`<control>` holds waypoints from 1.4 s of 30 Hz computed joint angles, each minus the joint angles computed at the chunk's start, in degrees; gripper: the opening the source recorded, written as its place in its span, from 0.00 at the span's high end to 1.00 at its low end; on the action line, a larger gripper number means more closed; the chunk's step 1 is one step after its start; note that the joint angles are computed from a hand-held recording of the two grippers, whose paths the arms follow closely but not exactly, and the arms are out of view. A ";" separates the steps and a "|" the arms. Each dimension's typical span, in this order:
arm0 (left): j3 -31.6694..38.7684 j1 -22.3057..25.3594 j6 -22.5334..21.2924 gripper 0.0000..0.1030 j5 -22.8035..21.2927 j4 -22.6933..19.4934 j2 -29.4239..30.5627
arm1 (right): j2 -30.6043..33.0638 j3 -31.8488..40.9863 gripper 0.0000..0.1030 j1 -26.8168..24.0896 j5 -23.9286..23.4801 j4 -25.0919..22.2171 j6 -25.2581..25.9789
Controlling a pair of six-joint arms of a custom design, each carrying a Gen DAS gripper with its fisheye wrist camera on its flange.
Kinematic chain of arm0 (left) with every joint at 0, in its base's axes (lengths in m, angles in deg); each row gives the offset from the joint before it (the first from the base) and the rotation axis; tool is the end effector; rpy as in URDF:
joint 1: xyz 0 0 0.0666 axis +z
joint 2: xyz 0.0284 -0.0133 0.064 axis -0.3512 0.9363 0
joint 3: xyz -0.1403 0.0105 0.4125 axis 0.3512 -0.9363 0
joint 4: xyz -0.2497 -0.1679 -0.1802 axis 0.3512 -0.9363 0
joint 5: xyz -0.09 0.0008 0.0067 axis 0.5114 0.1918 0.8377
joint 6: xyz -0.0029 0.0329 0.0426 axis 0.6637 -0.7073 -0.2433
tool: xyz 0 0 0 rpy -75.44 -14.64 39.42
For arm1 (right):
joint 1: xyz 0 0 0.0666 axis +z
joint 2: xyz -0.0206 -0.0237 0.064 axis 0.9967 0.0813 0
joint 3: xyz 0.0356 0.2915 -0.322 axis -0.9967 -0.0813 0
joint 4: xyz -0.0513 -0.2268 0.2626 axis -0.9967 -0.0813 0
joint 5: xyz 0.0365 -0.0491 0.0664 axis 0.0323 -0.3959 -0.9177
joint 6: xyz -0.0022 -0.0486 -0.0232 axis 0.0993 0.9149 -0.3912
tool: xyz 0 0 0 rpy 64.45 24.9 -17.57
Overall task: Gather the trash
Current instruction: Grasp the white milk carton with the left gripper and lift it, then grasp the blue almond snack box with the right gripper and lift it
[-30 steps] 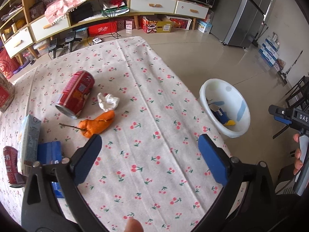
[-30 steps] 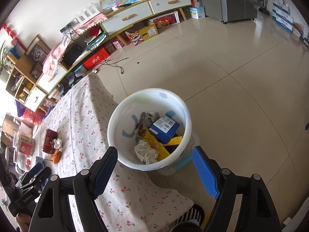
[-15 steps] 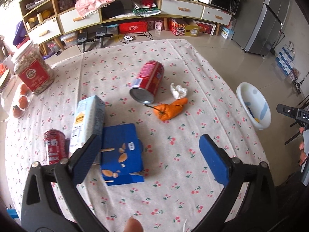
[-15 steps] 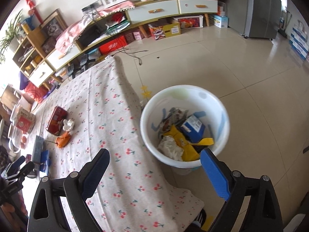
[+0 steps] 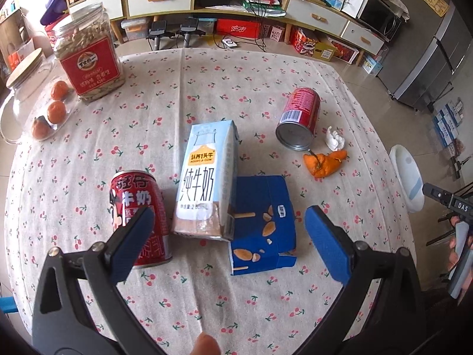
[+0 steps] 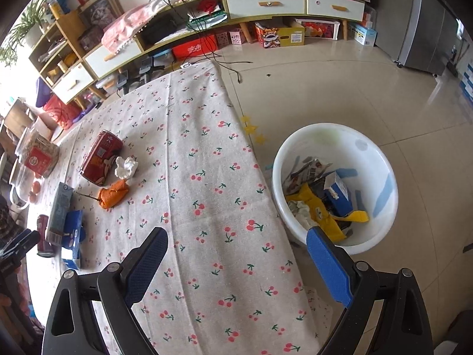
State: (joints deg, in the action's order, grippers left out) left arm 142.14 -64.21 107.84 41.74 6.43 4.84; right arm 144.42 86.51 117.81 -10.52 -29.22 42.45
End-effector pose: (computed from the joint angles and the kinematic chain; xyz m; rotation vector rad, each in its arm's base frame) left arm 0.2290 -0.2009 0.3860 -0.5368 2.5708 -0.0821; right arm 0.3858 0.2454 0.4130 -0.3910 2.6861 0.2719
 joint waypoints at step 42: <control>-5.96 -8.42 14.66 0.46 -8.92 -7.80 -14.68 | 11.84 10.97 0.07 20.66 -2.03 -2.22 -2.50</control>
State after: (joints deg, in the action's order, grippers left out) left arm 136.18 -72.63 122.50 32.82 -1.38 -9.84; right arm 156.26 97.49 138.47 -12.56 -31.44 39.95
